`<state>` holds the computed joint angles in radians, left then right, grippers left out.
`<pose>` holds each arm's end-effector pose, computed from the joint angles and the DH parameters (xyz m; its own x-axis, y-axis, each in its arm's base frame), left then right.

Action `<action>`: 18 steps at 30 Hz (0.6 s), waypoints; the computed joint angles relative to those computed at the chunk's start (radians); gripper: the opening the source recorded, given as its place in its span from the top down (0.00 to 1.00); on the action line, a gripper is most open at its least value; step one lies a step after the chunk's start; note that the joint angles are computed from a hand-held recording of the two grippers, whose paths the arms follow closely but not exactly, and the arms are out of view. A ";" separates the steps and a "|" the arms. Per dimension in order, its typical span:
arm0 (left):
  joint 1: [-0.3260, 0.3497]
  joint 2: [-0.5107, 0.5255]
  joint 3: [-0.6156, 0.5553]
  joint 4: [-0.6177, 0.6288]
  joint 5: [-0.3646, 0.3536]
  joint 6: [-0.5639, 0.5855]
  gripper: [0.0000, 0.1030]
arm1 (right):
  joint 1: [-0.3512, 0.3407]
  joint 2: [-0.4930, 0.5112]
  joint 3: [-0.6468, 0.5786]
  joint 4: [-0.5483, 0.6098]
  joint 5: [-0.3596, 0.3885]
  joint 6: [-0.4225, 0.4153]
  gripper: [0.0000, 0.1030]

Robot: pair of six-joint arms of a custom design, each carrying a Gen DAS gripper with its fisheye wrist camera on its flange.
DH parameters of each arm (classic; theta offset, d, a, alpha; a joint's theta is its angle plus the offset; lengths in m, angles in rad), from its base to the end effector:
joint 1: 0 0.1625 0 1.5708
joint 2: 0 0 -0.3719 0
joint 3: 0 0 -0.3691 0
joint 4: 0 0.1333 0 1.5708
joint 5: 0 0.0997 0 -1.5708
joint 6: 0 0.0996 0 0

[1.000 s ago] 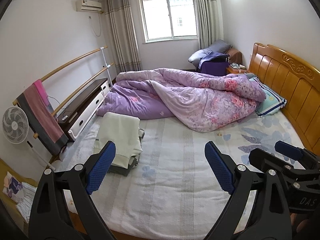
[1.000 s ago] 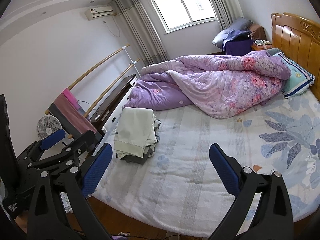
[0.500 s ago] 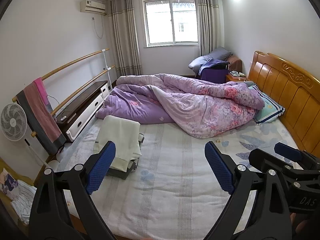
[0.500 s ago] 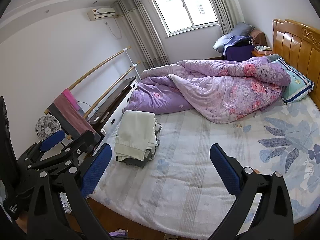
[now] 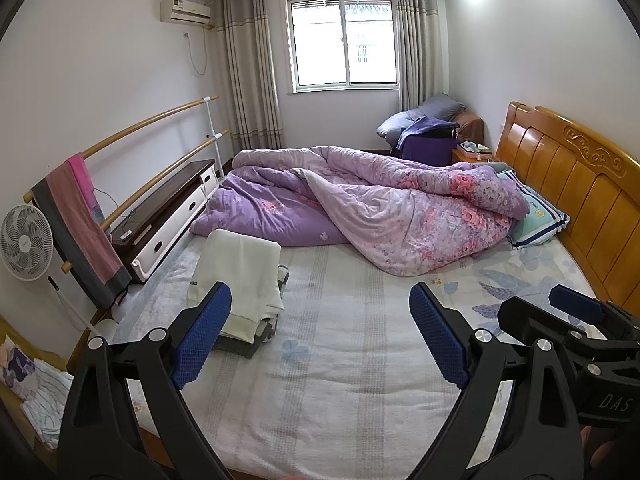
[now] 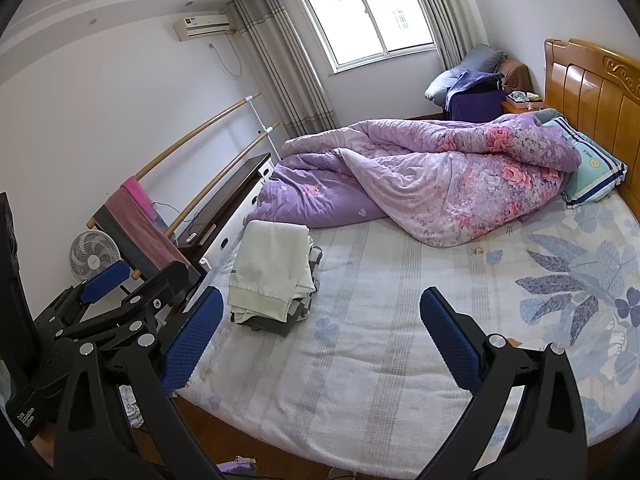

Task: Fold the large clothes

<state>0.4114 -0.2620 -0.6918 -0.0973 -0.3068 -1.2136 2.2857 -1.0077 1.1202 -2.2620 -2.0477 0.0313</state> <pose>-0.4993 -0.4669 0.4843 -0.6358 -0.1622 -0.7546 0.5715 0.5581 -0.6016 0.5232 -0.4690 0.4160 -0.8522 -0.3728 0.3670 -0.5224 0.6442 -0.5587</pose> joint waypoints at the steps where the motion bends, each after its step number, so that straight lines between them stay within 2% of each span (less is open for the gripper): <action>1: 0.000 -0.002 0.003 0.001 -0.001 -0.003 0.12 | 0.000 0.000 0.000 -0.001 -0.002 -0.001 0.07; 18: 0.005 0.037 -0.060 -0.041 0.004 0.052 0.12 | 0.000 0.003 -0.004 -0.011 -0.013 -0.020 0.07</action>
<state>0.4159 -0.2251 -0.7522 -0.1385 -0.3027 -1.1612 2.2854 -1.0051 1.1161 -2.2725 -2.0607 0.0117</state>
